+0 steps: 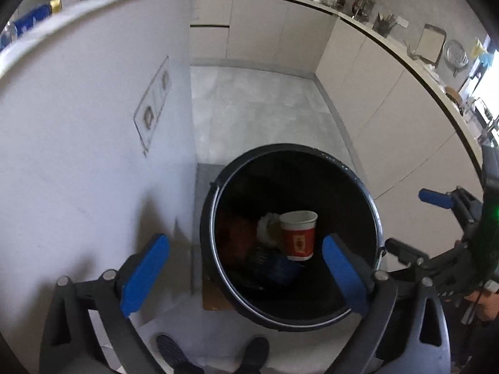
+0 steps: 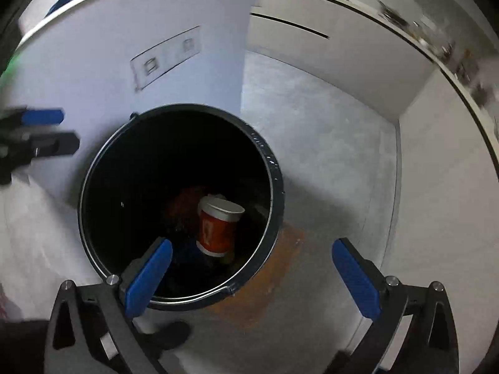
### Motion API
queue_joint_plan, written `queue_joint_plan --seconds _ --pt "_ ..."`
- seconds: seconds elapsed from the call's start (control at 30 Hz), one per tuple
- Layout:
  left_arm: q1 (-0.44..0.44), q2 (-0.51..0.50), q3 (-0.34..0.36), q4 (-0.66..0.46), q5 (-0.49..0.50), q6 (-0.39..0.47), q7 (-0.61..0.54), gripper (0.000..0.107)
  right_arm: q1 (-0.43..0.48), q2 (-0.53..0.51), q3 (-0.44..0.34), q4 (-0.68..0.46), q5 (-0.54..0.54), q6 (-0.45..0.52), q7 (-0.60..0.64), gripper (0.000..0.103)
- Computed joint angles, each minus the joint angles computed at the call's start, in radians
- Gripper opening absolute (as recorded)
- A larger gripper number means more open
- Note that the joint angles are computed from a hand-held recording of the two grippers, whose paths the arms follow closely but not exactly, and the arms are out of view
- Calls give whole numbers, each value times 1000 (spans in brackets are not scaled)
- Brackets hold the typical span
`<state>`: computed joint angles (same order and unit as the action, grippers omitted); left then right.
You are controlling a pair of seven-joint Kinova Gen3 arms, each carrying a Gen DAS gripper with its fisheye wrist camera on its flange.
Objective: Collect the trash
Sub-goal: 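Carry both items over the black bin and open both tools to drop them, then move both tools back toward the blue cloth and milk carton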
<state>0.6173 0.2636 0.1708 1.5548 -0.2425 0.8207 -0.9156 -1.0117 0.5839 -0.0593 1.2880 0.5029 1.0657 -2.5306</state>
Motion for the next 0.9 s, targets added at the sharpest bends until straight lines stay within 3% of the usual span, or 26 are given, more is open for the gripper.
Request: queue_joint_plan --seconds 0.1,0.27,0.5,0.77,0.9 --pt "38 -4 -16 -3 -67 9 60 102 -5 -5 12 -22 -5 13 -52 103" --pt "38 -10 -9 -14 -79 24 78 102 -26 -42 24 -24 20 40 -156 103" --pt "62 -38 2 -45 -136 68 106 102 -66 -60 18 -85 77 167 -219 103" --pt "64 -133 27 -28 -216 87 183 102 -125 -95 3 -131 170 257 -307 103" --pt "31 -180 50 -10 -226 88 208 102 -156 -77 2 -212 200 317 -314 103"
